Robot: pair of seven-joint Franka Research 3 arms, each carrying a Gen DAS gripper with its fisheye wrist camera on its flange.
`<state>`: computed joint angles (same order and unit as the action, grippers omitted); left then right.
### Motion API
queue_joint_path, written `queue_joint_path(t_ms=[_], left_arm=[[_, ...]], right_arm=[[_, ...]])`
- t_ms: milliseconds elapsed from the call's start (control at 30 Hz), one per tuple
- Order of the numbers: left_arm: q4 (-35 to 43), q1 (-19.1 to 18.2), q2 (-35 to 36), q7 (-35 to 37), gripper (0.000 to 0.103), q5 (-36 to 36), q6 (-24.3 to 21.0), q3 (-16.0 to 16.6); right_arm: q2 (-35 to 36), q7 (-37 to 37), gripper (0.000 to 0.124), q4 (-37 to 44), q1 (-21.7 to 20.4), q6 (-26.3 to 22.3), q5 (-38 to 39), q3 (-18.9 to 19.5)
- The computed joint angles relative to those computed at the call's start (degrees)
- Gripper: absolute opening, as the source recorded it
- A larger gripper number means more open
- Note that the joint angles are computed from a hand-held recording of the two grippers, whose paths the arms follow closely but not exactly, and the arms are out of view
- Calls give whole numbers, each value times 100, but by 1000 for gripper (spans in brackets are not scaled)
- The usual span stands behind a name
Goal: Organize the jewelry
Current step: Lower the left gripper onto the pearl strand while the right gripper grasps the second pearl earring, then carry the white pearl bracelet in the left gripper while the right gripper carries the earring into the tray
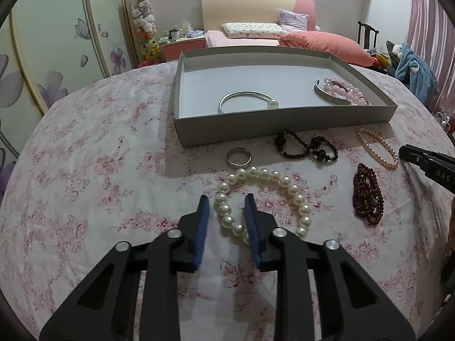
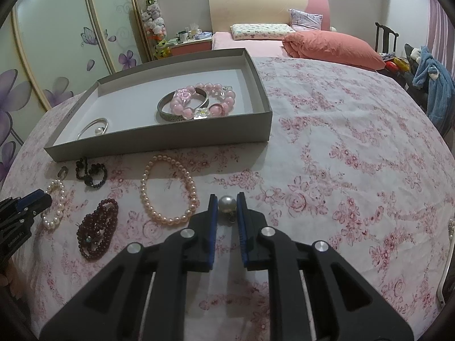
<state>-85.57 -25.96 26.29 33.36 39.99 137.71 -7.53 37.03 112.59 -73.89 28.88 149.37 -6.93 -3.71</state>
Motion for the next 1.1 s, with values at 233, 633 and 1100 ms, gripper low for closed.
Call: queue_joint_path(t_ms=[233, 633, 1100], left_arm=[[-141, 53, -120, -52, 11, -33, -40, -6], [-683, 136, -508, -802, 10, 336, 874, 69], [-643, -41, -633, -1727, 10, 1469, 1319, 160]], right_arm=[[-51, 85, 14, -93, 18, 53, -5, -34], [-454, 383, 14, -760, 96, 867, -129, -154], [-739, 569, 14, -1205, 634, 1992, -507, -570]])
